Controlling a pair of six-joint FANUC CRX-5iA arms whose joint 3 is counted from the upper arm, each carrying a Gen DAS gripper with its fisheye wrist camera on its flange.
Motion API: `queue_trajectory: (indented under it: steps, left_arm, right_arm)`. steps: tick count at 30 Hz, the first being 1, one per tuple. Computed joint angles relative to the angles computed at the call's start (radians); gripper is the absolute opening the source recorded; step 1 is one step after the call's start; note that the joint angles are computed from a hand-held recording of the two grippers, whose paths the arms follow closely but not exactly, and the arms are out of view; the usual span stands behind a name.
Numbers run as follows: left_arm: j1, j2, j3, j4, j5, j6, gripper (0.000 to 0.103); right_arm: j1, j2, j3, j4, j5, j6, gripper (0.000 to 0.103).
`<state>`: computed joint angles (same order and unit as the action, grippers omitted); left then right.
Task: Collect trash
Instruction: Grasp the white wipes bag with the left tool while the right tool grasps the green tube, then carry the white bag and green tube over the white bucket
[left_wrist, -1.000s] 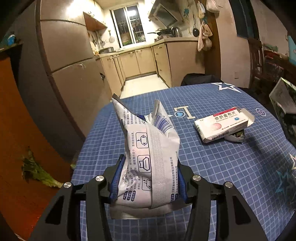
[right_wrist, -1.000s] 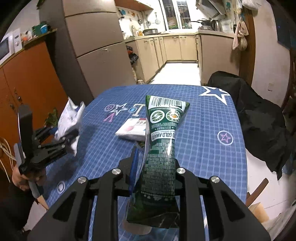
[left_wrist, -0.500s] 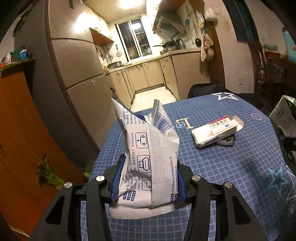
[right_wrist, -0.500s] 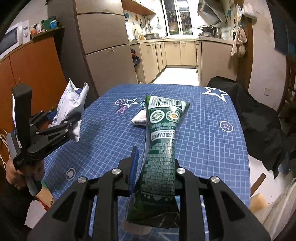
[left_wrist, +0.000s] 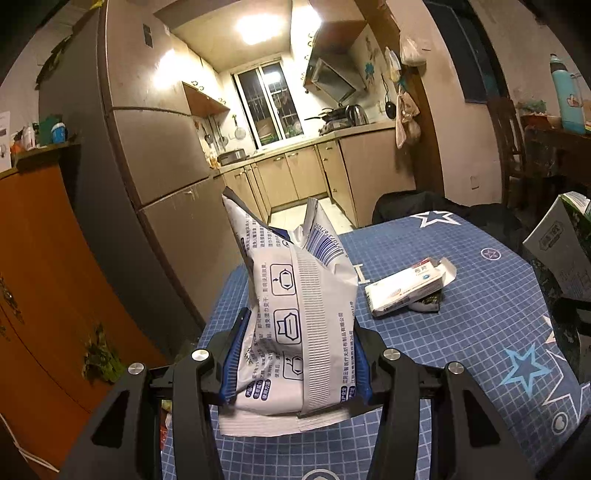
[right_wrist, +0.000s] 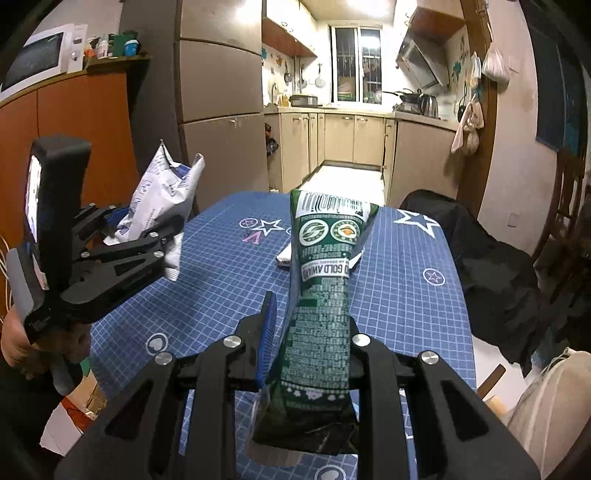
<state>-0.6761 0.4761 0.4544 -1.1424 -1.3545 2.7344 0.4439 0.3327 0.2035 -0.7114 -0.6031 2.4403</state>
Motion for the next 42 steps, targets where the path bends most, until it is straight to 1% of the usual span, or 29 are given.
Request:
queue_trajectory:
  steps: [11,14,22,29,33,38,42]
  left_arm:
    - [-0.043,0.011,0.04,-0.036,-0.006,-0.02,0.05]
    - [-0.053,0.025,0.066,-0.043,0.004,-0.037,0.05]
    - [-0.08,0.08,0.162,-0.05,0.054,-0.105,0.05]
    - [-0.107,0.158,0.293,-0.05,0.108,-0.194,0.05]
    - [-0.119,0.221,0.395,-0.032,0.147,-0.258,0.05]
    - [-0.132,0.308,0.532,0.006,0.191,-0.35,0.05]
    - [-0.144,0.403,0.683,0.054,0.231,-0.459,0.05]
  right_arm:
    - [-0.045,-0.076,-0.059,-0.075,0.063,0.09,0.021]
    - [-0.067,-0.098,-0.075,-0.098,0.073,0.107,0.021]
    - [-0.142,-0.172,-0.134,-0.146,0.149,0.145,0.021]
    - [-0.215,-0.211,-0.171,-0.169,0.207,0.16,0.021]
    - [-0.25,-0.22,-0.186,-0.15,0.242,0.138,0.021]
    - [-0.302,-0.224,-0.199,-0.134,0.271,0.116,0.021]
    - [-0.343,-0.234,-0.219,-0.129,0.303,0.104,0.021]
